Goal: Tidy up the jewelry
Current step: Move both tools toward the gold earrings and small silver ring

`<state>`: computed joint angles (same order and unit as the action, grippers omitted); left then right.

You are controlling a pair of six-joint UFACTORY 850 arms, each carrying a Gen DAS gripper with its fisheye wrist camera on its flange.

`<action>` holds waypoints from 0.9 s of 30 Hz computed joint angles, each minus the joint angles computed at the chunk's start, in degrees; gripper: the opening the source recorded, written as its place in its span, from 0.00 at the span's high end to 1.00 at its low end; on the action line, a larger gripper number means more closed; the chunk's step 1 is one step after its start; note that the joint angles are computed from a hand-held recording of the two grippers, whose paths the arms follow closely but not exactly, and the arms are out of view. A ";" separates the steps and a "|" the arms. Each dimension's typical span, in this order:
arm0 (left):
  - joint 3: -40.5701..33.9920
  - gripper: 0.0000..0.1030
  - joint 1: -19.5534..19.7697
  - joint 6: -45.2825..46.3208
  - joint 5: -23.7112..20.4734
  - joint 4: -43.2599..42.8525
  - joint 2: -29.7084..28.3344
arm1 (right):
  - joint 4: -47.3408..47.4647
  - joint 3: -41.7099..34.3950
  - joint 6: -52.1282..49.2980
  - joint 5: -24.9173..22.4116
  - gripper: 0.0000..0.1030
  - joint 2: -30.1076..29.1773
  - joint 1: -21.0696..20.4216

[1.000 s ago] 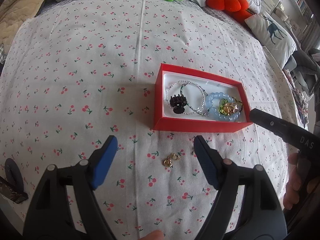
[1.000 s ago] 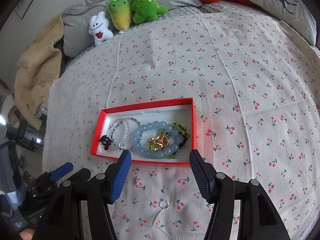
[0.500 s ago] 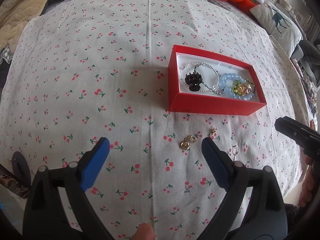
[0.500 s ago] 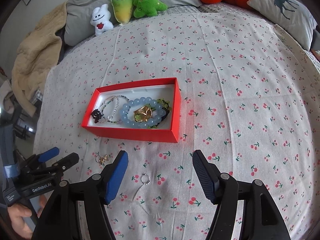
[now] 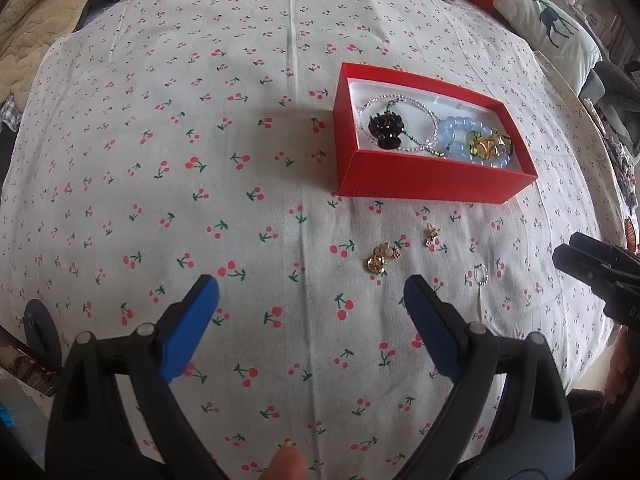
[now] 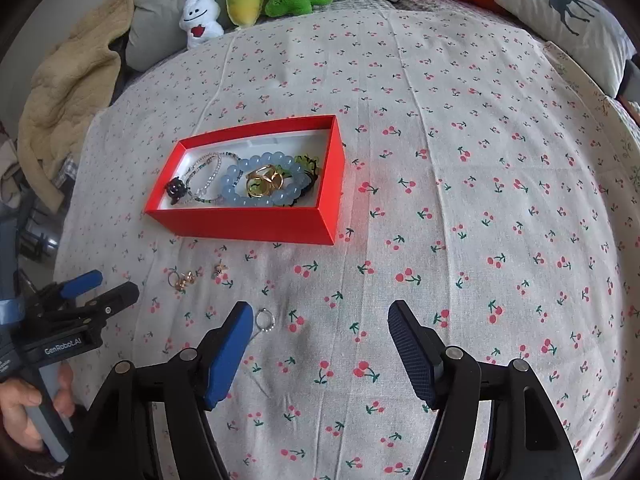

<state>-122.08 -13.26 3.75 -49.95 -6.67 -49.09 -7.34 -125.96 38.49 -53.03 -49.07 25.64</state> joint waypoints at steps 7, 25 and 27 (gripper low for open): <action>6.48 0.09 -0.57 4.19 5.66 0.41 2.61 | -2.48 3.44 0.18 0.58 0.29 1.13 0.59; 16.11 0.09 -0.47 26.58 19.74 -12.61 4.85 | -5.95 8.46 -6.74 5.44 0.29 0.85 2.91; 15.55 0.09 -0.42 27.46 19.79 -13.92 4.35 | -7.25 7.59 -7.03 4.63 0.28 -0.11 3.50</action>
<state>-106.53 -13.67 31.20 -30.17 -20.59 -44.74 -14.59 -118.37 31.47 -48.40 -49.17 29.14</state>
